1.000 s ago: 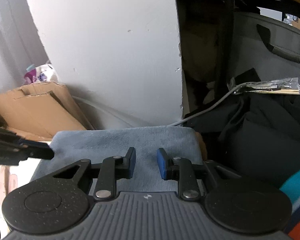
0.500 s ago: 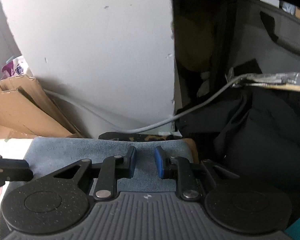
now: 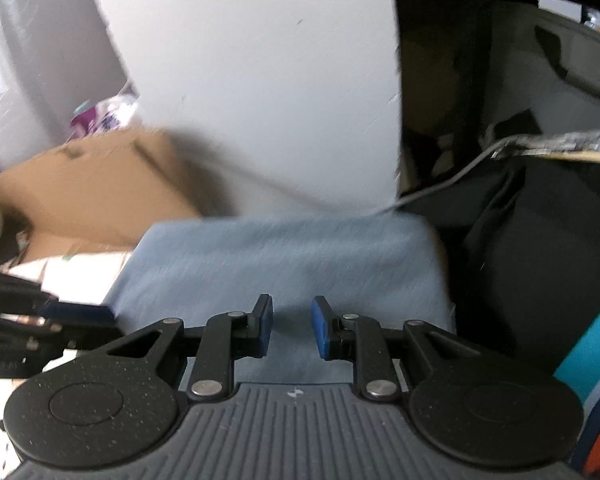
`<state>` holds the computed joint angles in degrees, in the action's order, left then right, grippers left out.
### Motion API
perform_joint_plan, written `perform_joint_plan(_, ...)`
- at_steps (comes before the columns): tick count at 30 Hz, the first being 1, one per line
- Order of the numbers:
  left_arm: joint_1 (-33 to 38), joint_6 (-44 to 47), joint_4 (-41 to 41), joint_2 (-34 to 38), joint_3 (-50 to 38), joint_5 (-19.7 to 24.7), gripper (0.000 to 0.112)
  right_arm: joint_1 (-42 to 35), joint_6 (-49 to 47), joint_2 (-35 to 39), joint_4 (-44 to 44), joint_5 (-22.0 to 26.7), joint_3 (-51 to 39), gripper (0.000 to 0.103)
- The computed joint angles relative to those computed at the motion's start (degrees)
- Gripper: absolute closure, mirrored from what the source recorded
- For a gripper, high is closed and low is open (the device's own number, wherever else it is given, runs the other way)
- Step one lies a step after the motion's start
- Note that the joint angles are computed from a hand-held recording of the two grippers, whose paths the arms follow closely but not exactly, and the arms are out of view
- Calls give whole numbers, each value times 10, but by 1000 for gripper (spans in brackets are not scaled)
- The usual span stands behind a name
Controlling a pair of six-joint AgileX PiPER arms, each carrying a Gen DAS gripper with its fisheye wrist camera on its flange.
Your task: Fold clothes
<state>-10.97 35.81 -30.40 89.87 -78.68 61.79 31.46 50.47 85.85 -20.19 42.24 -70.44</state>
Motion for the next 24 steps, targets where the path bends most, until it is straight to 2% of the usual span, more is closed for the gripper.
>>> perform_joint_plan(10,15,64,16,-57,66,-6,89,91,103,-46,-74,27,58,73)
perform_joint_plan(13,23,66,16,-75,82,-9,90,109,117,-62,-70,55,71,73)
perform_joint_plan(18,46,56,0,-84,97,3,89,173,213,-105,-113,94,120,73)
perform_joint_plan(24,65,58,-9,-103,93,26,89,284,379,-158,-167,178,159,73)
